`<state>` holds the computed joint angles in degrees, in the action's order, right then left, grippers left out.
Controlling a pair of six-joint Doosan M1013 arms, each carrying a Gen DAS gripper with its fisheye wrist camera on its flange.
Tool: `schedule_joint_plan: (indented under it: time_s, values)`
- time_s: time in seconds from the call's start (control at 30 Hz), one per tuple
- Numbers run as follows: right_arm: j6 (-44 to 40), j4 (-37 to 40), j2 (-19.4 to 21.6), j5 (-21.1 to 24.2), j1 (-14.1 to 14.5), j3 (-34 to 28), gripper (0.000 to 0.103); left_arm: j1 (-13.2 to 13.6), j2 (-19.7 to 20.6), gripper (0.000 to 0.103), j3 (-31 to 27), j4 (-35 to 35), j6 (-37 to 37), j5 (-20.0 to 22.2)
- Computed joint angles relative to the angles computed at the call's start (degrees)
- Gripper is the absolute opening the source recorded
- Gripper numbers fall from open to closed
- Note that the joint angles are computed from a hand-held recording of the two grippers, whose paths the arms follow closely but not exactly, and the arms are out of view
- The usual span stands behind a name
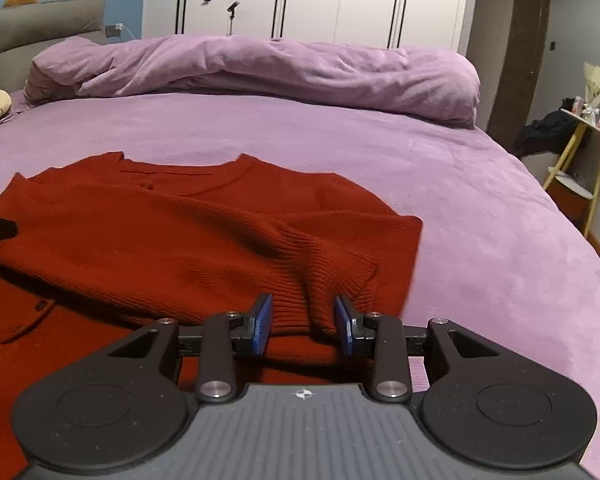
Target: Fold small clothes
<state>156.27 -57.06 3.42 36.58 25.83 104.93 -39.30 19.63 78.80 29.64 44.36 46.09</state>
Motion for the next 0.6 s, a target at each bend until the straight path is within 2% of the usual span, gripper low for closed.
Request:
schedule_joint_plan:
  time_s: [0.1,0.2,0.33,0.53,0.6]
  values:
    - [2.16,-3.17,0.65,5.8,0.52,-0.34,0.033,0.2,-0.1,0.081,0.2,-0.5,0.3,-0.18]
    - [5.35,-0.37,0.18,3.97,-1.39,-0.09,0.041,0.42,-0.24,0.082,0.19,-1.41,0.8,0.08]
    - [4.64,3.45,-0.11,2.71,-2.22,-0.61,0.041,0.27,-0.28,0.082,-0.04,-1.39,0.88,1.02]
    - [2.81,10.82,-0.58,-1.97,-4.33,-1.1,0.028,-0.21,-0.55,0.082,0.17,-0.26,-0.39,1.69]
    - [1.56,12.49,-0.49,-3.15,-4.97,-1.22,0.019,-0.4,-0.55,0.082,0.1,0.4,-0.82,1.97]
